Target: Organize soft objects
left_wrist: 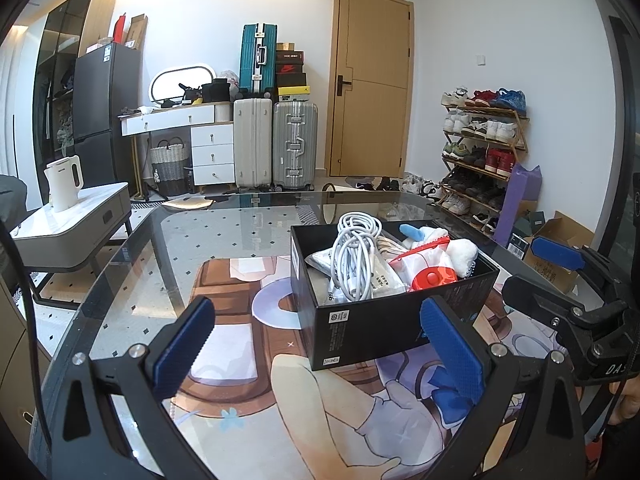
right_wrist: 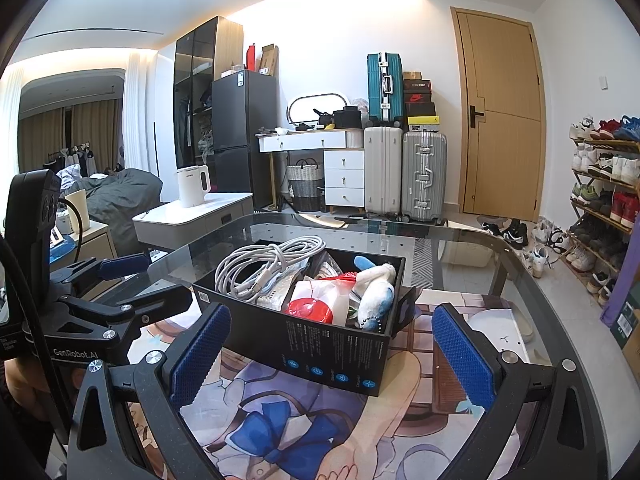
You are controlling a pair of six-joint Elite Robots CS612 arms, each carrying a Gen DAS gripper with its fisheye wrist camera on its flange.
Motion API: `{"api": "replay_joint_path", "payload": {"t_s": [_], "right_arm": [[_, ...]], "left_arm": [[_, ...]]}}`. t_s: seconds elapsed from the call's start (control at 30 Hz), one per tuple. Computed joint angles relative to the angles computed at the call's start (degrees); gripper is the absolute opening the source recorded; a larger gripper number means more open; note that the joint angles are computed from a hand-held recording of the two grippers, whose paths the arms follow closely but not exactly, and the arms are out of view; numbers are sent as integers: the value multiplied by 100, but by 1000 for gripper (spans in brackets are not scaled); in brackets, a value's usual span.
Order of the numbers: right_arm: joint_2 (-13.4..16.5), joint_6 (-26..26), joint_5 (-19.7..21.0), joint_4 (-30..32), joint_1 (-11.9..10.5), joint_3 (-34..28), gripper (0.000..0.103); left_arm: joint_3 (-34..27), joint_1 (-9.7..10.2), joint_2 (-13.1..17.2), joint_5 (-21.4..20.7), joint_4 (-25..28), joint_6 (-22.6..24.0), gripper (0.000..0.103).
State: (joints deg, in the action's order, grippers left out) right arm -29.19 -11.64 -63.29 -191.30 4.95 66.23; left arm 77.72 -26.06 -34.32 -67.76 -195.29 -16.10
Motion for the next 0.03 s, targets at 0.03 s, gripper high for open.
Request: {"api": "replay_joint_path", "payload": {"t_s": [0.03], "right_arm": [[0, 0, 0, 0, 0, 0, 102]], "left_arm": [[0, -3, 0, 21, 1, -2, 103]]}}
